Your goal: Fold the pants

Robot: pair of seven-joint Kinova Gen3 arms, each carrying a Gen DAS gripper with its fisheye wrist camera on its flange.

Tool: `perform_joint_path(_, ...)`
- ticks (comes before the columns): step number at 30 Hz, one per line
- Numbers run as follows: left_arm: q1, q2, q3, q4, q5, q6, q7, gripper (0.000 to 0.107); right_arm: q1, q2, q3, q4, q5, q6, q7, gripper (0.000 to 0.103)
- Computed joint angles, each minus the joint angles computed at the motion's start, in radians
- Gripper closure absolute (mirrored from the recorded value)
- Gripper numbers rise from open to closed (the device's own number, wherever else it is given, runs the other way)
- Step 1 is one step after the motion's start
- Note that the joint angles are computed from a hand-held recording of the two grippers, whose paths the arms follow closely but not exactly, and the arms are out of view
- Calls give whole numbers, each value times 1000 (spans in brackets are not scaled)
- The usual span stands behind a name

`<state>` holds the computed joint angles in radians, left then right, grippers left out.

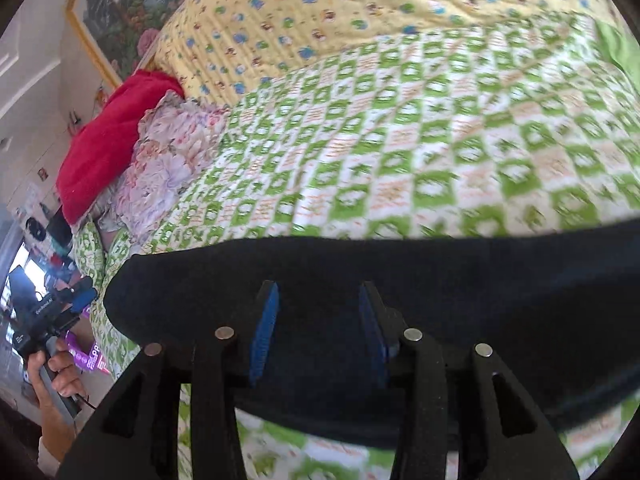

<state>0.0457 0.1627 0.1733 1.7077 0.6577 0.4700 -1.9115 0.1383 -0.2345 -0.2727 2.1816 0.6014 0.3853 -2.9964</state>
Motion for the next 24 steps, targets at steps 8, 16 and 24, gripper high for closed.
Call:
perform_joint_path(8,105,67,75,-100,-38,81,-62,53,90,-205,-108,97,-40,148,-130,59)
perform_joint_path(16,229,147,134,-212,-122,142,-117,48,152,-347,-146,147,-132,255,-140,59)
perform_joint_path(24,333,269,149,-410,-211,270,-130,43,227,-437,-132,179,-193,287,-106,59)
